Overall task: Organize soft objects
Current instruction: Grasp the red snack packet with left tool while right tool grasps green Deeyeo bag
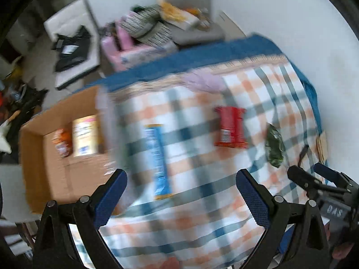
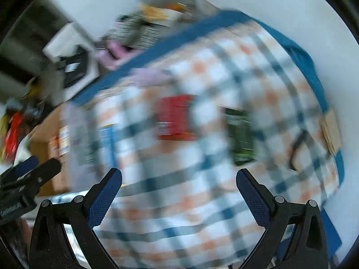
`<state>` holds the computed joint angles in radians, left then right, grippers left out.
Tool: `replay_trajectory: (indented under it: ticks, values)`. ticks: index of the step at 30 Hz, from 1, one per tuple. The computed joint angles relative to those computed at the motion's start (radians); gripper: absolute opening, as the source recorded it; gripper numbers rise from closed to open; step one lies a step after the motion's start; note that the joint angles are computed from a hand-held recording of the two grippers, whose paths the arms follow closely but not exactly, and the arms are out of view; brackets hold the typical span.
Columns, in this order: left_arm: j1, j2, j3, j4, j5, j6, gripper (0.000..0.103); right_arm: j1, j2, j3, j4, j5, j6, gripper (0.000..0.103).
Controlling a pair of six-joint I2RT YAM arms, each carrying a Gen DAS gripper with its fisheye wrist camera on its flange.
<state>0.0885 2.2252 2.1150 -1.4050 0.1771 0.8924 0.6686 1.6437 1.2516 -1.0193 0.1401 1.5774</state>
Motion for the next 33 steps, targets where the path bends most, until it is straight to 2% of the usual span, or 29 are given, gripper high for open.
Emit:
replay_trajectory:
  ticks: [1, 4, 7, 10, 13, 16, 18, 20, 25, 27, 29, 31, 33]
  values:
    - [-0.037, -0.011, -0.052, 0.038, -0.017, -0.022, 0.100, -0.046, -0.064, -0.123, 0.053, -0.031, -0.011, 0.103]
    - [-0.167, 0.007, -0.190, 0.151, -0.085, -0.103, 0.099, -0.179, -0.160, -0.357, 0.190, -0.092, -0.080, 0.103]
    - [-0.248, 0.082, -0.205, 0.217, -0.130, -0.155, 0.099, -0.317, -0.151, -0.516, 0.355, -0.168, -0.181, 0.103]
    - [-0.296, 0.195, -0.143, 0.215, -0.165, -0.203, 0.099, -0.418, -0.069, -0.617, 0.553, -0.262, -0.253, 0.102]
    - [-0.324, 0.280, -0.088, 0.204, -0.182, -0.241, 0.099, -0.477, 0.024, -0.664, 0.684, -0.333, -0.304, 0.101]
    - [-0.351, 0.333, -0.077, 0.205, -0.200, -0.261, 0.098, -0.505, 0.100, -0.680, 0.757, -0.373, -0.340, 0.100]
    - [-0.366, 0.350, -0.091, 0.210, -0.205, -0.268, 0.096, -0.518, 0.138, -0.688, 0.797, -0.396, -0.358, 0.100]
    - [-0.375, 0.363, -0.105, 0.209, -0.199, -0.271, 0.090, -0.529, 0.167, -0.687, 0.828, -0.414, -0.369, 0.097]
    - [-0.396, 0.276, -0.308, 0.360, -0.224, -0.257, 0.082, -0.536, 0.249, -0.667, 0.860, -0.437, -0.402, 0.090]
    - [-0.402, 0.242, -0.371, 0.403, -0.223, -0.255, 0.076, -0.528, 0.260, -0.665, 0.865, -0.424, -0.400, 0.080]
    - [-0.407, 0.198, -0.443, 0.448, -0.222, -0.250, 0.060, -0.525, 0.285, -0.645, 0.849, -0.423, -0.400, 0.073]
    - [-0.419, 0.147, -0.523, 0.488, -0.216, -0.259, 0.048, -0.510, 0.291, -0.630, 0.833, -0.415, -0.396, 0.066]
    - [-0.420, 0.115, -0.572, 0.508, -0.211, -0.265, 0.046, -0.489, 0.296, -0.611, 0.814, -0.409, -0.382, 0.054]
